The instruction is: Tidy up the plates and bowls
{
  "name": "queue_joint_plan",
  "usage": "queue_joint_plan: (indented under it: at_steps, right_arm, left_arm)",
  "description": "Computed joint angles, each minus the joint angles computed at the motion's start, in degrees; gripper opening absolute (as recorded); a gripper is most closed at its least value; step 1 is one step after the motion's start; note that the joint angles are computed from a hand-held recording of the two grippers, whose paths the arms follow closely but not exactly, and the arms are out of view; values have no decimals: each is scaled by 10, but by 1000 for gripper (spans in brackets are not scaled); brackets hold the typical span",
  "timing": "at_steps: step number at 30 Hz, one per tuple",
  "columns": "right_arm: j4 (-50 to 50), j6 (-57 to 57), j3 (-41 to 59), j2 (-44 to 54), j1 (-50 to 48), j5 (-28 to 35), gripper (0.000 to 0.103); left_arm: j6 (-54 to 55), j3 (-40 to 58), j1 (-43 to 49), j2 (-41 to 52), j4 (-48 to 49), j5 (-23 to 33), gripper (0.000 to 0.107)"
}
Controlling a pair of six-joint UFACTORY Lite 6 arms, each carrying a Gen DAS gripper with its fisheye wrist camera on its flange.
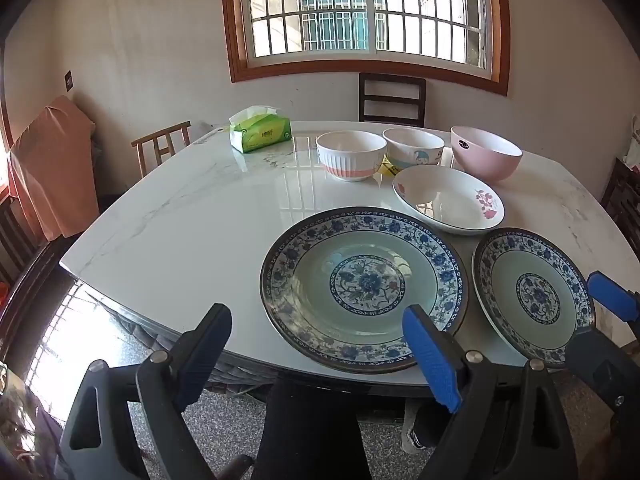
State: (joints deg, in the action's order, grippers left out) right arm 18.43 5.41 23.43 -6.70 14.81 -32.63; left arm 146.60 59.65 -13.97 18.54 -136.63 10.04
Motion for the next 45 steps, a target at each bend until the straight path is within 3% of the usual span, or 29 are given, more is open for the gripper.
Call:
queue_joint_plan:
  at_steps: [13,24,26,29,32,34,40,45]
  right_arm:
    - [7,-7,5,-7,5,14,103]
    - [-19,16,7,24,3,-9,103]
    - [-38,29,7,24,0,-10,103]
    - [-113,73,15,23,-21,-2,102]
    - [-240,154,42,35,-56,23,83]
    - [-293,191,69,51,-70,45,68]
    - [-341,216,118,86,-90,79,67]
    - [-501,367,164,133,-144,73,67]
  left_arm:
    - [-53,7,-1,12,36,-18,90]
    - [-127,31,4,37,113,-28,90]
    - [-185,37,6,43,169,-28,90]
    - [-282,50,7,55,261,-33,90]
    - [-412,65,11,68,385,-32,90]
    - [-437,71,12,73,408,-34,90]
    - [-405,78,5,81,376,-42,90]
    - [-463,90,5,91,434,-43,90]
